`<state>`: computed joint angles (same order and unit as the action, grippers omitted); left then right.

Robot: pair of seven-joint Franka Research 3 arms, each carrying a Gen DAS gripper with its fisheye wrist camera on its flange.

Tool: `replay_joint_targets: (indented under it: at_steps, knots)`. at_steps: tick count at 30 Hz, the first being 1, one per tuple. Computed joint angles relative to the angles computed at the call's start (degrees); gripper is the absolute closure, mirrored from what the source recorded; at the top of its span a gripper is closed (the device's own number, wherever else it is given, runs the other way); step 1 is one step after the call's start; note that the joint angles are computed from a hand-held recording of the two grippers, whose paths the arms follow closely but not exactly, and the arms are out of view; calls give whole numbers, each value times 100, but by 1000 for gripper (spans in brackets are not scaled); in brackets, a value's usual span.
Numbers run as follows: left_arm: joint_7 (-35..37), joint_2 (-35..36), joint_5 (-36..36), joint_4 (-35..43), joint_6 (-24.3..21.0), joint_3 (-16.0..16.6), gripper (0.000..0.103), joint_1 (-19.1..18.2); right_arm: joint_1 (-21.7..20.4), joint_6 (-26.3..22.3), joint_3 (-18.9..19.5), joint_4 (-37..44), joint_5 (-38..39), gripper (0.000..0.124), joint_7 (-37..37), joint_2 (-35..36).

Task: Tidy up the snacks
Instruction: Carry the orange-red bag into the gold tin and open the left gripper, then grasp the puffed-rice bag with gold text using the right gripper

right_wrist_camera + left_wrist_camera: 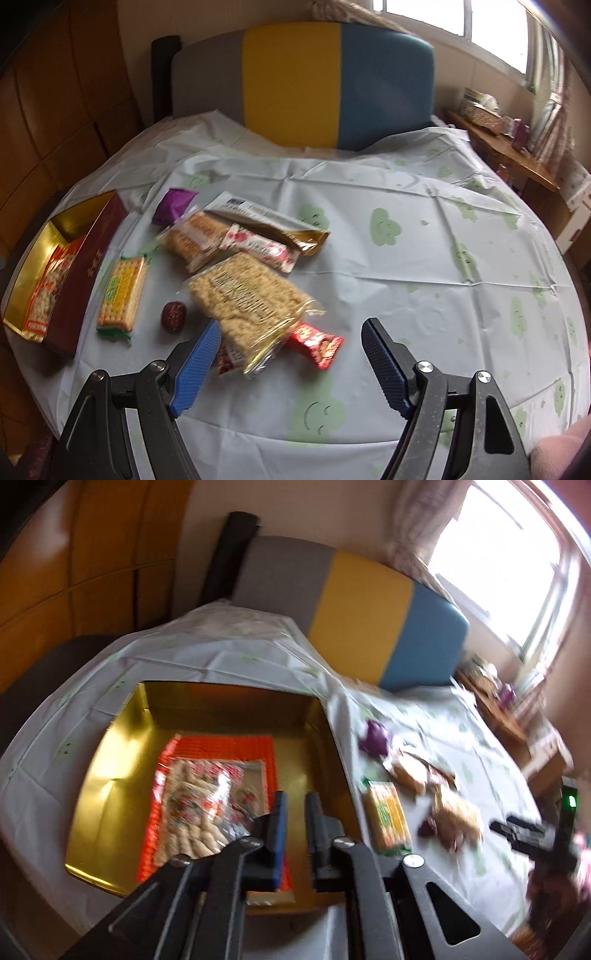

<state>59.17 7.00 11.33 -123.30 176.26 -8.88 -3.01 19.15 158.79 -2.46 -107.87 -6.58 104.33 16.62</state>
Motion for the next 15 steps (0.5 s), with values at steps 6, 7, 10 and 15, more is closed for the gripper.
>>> replay_joint_targets:
  at_steps: [6,7,10,15]
  knots:
    - [1614,-76,-1065,-202,122,-797,66,265,-95,-808,268,671,273,44,-965,388]
    - [1888,-98,-1237,-261,184,-893,65,268,-105,-975,293,845,306,44,-1149,487]
    - [3510,-95,-2623,-317,187,-1705,59,712,-200,-1523,421,1443,547,40,-1849,830]
    - [5117,-39,-3884,-267,-168,-2189,55,852,-179,-2654,375,2710,683,39,-2540,1591]
